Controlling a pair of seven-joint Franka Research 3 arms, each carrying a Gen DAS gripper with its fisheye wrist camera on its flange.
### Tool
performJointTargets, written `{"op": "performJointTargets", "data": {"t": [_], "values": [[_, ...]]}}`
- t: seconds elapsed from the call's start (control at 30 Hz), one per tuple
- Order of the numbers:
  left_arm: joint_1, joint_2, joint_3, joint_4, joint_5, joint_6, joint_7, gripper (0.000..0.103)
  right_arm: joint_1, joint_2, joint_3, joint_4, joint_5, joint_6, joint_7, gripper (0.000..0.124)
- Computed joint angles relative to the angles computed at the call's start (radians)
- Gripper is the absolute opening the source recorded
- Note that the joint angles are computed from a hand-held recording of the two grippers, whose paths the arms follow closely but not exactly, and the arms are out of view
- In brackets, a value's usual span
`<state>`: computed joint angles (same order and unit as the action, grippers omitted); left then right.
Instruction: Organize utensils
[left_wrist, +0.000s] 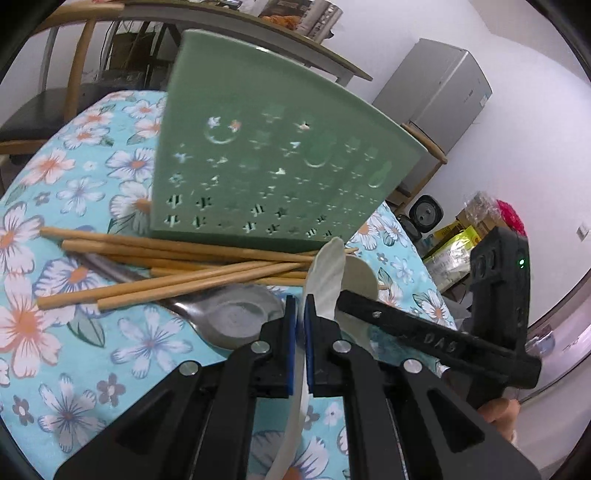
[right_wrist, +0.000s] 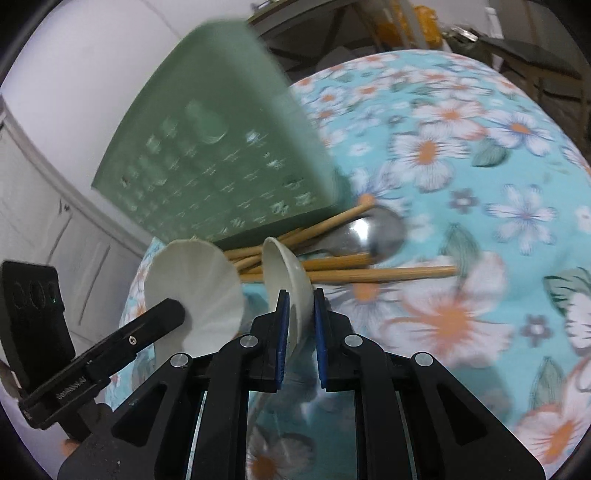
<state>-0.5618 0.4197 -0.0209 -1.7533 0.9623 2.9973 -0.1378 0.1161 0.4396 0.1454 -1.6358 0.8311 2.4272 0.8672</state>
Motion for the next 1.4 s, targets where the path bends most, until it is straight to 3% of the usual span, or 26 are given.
{"op": "performJointTargets", "data": {"t": [0.07,0.23,0.37,0.63,0.83,0.97,1.0,1.03,1.1,1.13,1.17,1.27,1.4], "values": [[0.006,-0.003,-0.004,-0.007,-0.012,0.005,0.001,0.004,0.011,0.000,0.000,-0.004,-0.012,0.005,0.009,0.014],[0.044,0.014,-0.085,0.025,-0.135,-0.121,0.173,0.005,0.021,-0.004,0.007,-0.013,-0.007,0.015,0.018,0.014],[0.016,0.025,-0.070,0.048,-0.134,-0.166,0.191,0.005,0.023,0.014,0.009,0.011,-0.004,0.004,0.031,0.011],[0.027,0.082,-0.076,0.113,-0.204,-0.146,0.208,0.005,-0.001,0.015,-0.001,0.013,-0.003,-0.019,0.053,0.009],[0.017,0.164,-0.090,0.216,-0.299,-0.143,0.301,0.005,-0.029,0.010,-0.014,0.012,0.005,-0.025,0.072,0.009],[-0.039,0.214,-0.071,0.328,-0.292,-0.252,0.389,0.006,-0.040,0.000,-0.015,0.003,-0.008,-0.041,0.032,0.009],[-0.019,0.229,-0.105,0.345,-0.305,-0.237,0.434,0.009,-0.046,-0.008,-0.015,-0.003,-0.010,-0.053,0.011,0.009],[-0.033,0.247,-0.105,0.382,-0.333,-0.277,0.476,0.005,-0.036,-0.026,-0.020,-0.029,-0.009,-0.026,-0.002,0.008],[-0.115,0.284,-0.042,0.481,-0.286,-0.467,0.468,0.006,-0.055,-0.029,-0.013,-0.026,0.023,-0.063,-0.014,0.009],[-0.123,0.303,-0.036,0.517,-0.283,-0.519,0.468,0.008,-0.052,-0.035,-0.012,-0.035,0.032,-0.053,-0.024,0.012],[-0.114,0.311,-0.047,0.528,-0.296,-0.524,0.463,0.008,-0.051,-0.044,-0.011,-0.044,0.039,-0.048,-0.049,0.015],[-0.062,0.282,-0.076,0.457,-0.343,-0.429,0.432,0.008,-0.047,-0.060,-0.012,-0.062,0.057,-0.043,-0.101,0.018],[-0.053,0.272,-0.078,0.434,-0.353,-0.418,0.439,0.009,-0.054,-0.033,-0.019,-0.024,0.075,-0.112,-0.075,0.019]]}}
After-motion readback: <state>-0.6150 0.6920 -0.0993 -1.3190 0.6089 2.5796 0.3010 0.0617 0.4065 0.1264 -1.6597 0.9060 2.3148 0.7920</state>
